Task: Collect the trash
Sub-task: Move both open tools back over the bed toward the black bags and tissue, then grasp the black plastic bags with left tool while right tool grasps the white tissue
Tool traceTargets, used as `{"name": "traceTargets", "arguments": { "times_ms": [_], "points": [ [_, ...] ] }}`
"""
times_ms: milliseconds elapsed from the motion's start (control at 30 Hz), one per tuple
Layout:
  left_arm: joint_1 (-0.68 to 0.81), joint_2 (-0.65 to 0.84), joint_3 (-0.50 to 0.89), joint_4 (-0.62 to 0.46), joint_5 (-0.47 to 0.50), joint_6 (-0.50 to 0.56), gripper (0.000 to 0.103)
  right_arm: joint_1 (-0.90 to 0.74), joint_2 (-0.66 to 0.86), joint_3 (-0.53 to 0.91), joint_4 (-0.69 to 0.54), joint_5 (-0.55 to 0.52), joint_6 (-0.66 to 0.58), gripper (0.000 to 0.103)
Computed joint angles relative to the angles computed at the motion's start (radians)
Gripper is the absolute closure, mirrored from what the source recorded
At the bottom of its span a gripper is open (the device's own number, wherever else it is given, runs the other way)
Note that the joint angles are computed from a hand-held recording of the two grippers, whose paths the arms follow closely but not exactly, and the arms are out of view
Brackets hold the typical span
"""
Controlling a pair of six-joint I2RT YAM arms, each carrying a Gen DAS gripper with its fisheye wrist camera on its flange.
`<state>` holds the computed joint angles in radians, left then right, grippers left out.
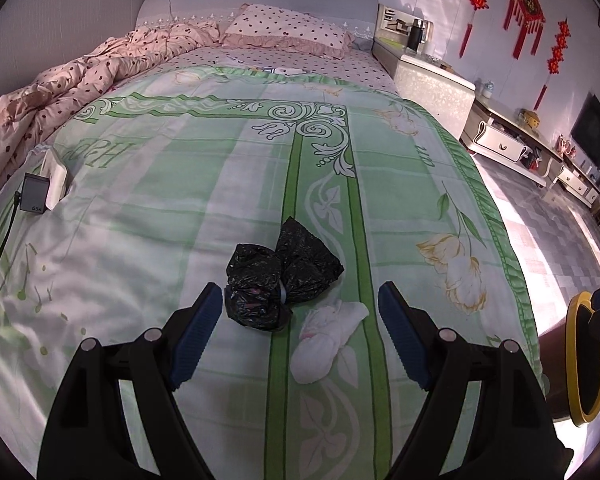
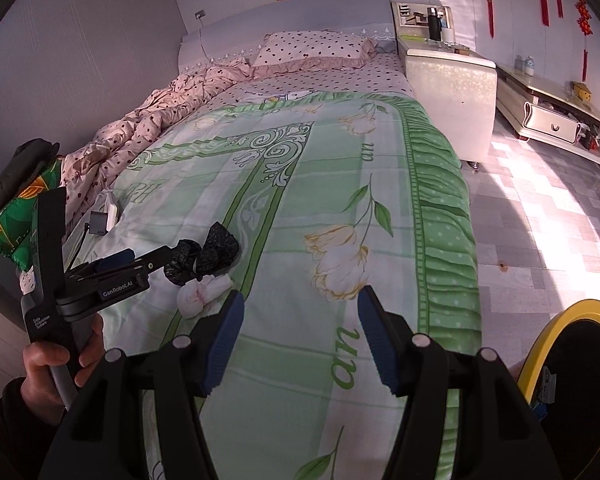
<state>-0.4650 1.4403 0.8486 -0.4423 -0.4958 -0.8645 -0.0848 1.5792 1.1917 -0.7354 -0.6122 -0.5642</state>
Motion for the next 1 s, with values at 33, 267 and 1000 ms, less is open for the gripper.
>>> {"name": "traceTargets", "arguments": {
  "times_ms": [33,267,1000],
  "points": [
    [0.017,-0.002,-0.014,0.012,0.007,0.006,0.027,0.021,-0.001,-0.010,0.008,0.006,0.007,0.047],
    [0.139,0.011,-0.108,0.116,0.079,0.053,0.027,0.155,0.004,-0.085,0.084,0.048,0.047,0.047],
    [0.350,0.245,-0.185,0.519,0.339,0.255,0.065,0.483,0.197,-0.158,0.324,0.194,0.181,0.047]
  ]
}}
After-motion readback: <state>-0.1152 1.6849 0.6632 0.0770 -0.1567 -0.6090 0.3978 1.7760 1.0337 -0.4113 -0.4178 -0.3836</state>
